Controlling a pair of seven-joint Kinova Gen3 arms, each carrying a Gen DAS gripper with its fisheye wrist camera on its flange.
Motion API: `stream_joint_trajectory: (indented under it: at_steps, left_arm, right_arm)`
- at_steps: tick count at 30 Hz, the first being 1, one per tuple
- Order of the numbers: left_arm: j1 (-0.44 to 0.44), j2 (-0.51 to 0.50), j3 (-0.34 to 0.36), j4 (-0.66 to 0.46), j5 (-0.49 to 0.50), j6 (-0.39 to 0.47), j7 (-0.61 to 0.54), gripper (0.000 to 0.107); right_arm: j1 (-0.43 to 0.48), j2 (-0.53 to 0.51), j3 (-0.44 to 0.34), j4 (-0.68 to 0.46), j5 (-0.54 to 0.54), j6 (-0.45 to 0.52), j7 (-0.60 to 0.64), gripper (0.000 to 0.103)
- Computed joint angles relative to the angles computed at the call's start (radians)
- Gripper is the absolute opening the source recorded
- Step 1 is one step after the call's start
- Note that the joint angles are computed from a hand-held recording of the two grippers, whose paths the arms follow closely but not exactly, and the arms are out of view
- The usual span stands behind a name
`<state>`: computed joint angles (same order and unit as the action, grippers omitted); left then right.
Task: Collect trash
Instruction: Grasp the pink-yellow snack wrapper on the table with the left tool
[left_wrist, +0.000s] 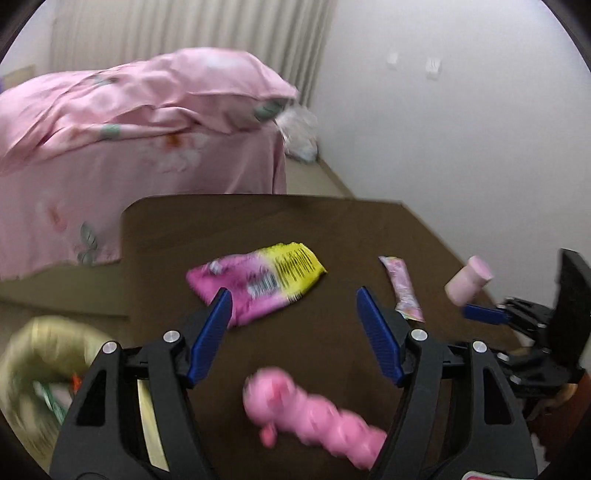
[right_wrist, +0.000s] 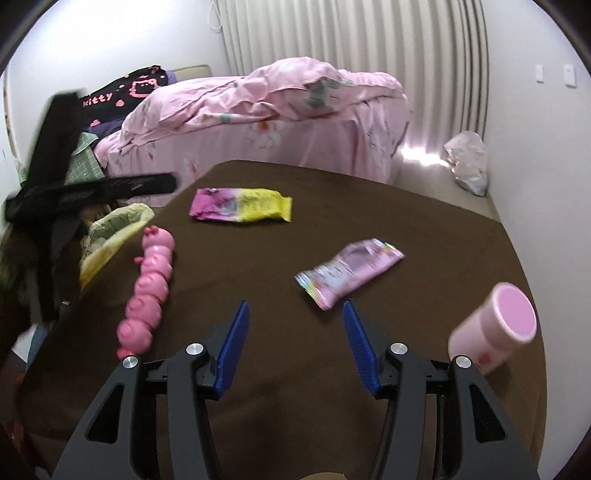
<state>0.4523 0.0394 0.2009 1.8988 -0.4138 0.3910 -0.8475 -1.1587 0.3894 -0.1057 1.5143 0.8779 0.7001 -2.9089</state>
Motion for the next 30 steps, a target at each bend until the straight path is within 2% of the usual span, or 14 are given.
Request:
stream_joint_trajectory:
  at_steps: [2, 4, 5, 7, 10, 13, 15, 17, 18, 20, 21, 25, 30]
  left_arm:
    - [0.039, 0.070, -0.044, -0.093, -0.015, 0.074, -0.048, 0.066]
    - [0.040, 0.136, -0.053, -0.178, -0.035, 0.140, -0.046, 0.066]
    - [0.013, 0.157, -0.032, -0.200, -0.021, 0.152, -0.055, 0.066]
    - [-0.040, 0.211, 0.002, -0.261, 0.040, 0.206, -0.110, 0.066]
    - [-0.034, 0.282, -0.022, -0.353, 0.137, 0.319, -0.218, 0.066]
    - [0.042, 0.297, -0.115, -0.391, 0.220, 0.393, -0.281, 0.066]
    - [0.113, 0.301, -0.176, -0.411, 0.230, 0.445, -0.308, 0.066]
    - [0.167, 0.303, -0.203, -0.424, 0.199, 0.490, -0.298, 0.053]
    - [0.199, 0.306, -0.221, -0.432, 0.171, 0.513, -0.269, 0.042]
    - [0.208, 0.299, -0.221, -0.427, 0.163, 0.511, -0.244, 0.026]
    - [0.190, 0.285, -0.205, -0.412, 0.184, 0.494, -0.246, 0.021]
    - [0.226, 0.235, -0.210, -0.365, 0.152, 0.448, -0.198, 0.019]
    - [0.255, 0.144, -0.176, -0.278, 0.095, 0.391, -0.075, 0.019]
  right_arm:
    - [0.000, -0.015, 0.007, 0.038, 0.016, -0.026, -0.046, 0.050]
    - [0.002, -0.018, 0.011, 0.054, 0.004, -0.040, -0.044, 0.054]
    - [0.021, -0.012, -0.015, 0.049, -0.009, -0.028, -0.018, 0.057]
    - [0.035, -0.003, -0.038, 0.034, -0.046, -0.006, 0.030, 0.057]
    - [0.023, -0.013, -0.015, 0.060, -0.054, -0.048, 0.001, 0.057]
    - [0.024, -0.031, -0.002, 0.097, -0.049, -0.099, -0.050, 0.058]
    - [0.029, -0.027, -0.006, 0.093, -0.060, -0.089, -0.045, 0.058]
    - [0.040, -0.014, -0.018, 0.071, -0.093, -0.066, -0.010, 0.058]
    - [0.046, -0.010, -0.023, 0.063, -0.111, -0.062, 0.007, 0.058]
    - [0.047, -0.009, -0.021, 0.062, -0.128, -0.067, 0.023, 0.058]
    - [0.042, -0.009, -0.018, 0.061, -0.129, -0.068, 0.025, 0.058]
    - [0.028, -0.012, -0.009, 0.060, -0.132, -0.061, 0.026, 0.058]
    - [0.037, -0.006, -0.010, 0.029, -0.162, -0.023, 0.036, 0.058]
